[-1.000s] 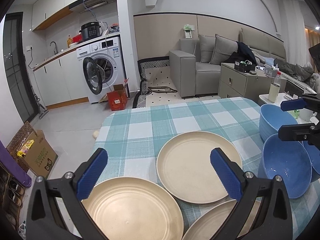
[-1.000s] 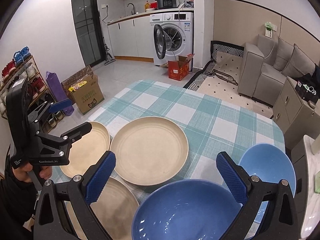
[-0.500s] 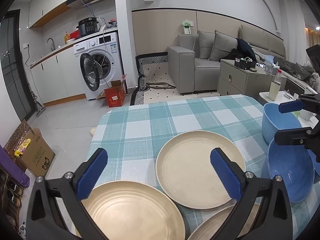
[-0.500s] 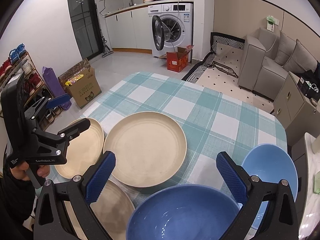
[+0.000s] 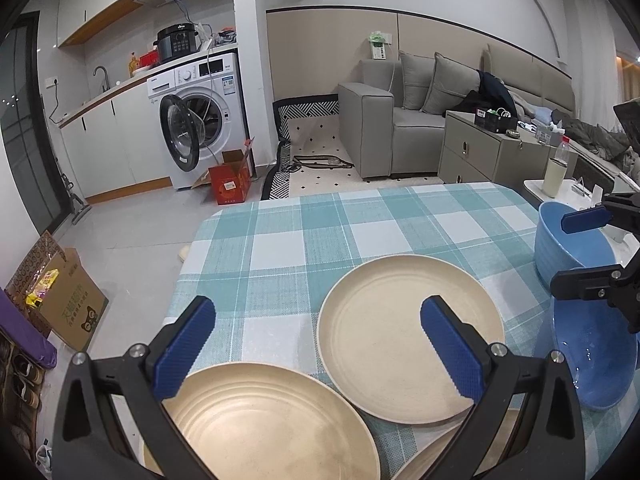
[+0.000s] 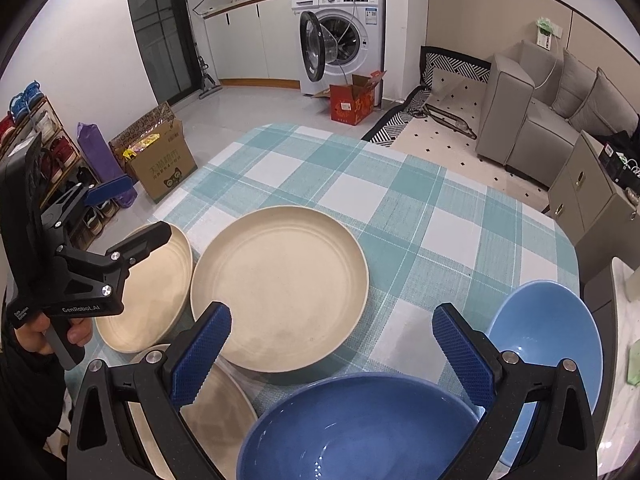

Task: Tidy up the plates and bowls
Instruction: 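Move the right tool forward and down toward the large cream plate's rim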

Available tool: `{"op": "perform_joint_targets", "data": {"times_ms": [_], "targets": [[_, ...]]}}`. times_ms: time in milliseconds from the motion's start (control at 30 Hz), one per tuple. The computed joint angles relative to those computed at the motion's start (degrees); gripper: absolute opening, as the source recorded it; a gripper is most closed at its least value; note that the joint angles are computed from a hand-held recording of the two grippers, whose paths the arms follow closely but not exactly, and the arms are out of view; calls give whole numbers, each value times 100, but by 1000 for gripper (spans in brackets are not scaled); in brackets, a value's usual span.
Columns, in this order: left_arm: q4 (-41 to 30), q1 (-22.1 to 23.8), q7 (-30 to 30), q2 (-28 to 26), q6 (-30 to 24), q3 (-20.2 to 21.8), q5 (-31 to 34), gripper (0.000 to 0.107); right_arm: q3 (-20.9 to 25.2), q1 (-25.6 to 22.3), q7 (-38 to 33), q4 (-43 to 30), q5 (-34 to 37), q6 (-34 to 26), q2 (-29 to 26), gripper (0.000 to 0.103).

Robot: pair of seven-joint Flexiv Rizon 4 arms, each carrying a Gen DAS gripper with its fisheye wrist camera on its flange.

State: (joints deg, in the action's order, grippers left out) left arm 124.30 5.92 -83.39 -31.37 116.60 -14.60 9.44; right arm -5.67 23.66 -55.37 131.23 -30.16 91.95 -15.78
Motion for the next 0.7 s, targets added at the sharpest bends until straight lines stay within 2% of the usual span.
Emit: {"op": "perform_joint_targets", "data": {"times_ms": [133, 300, 433, 700], "targets": [[-72, -21, 35, -60, -96, 26, -45, 103, 521, -391, -306, -230, 302, -329, -134, 103], [-159, -68, 139, -156, -256, 44, -142, 103, 928, -654, -627, -556, 638, -745, -358, 103], [-228, -55, 244, -243, -374, 7, -204, 103, 867, -559, -609, -694, 649, -926, -480, 103], [-305, -76, 441, -339, -600, -27, -384, 103, 1275, -773, -1032, -1160, 1157, -1618, -775, 103]]}}
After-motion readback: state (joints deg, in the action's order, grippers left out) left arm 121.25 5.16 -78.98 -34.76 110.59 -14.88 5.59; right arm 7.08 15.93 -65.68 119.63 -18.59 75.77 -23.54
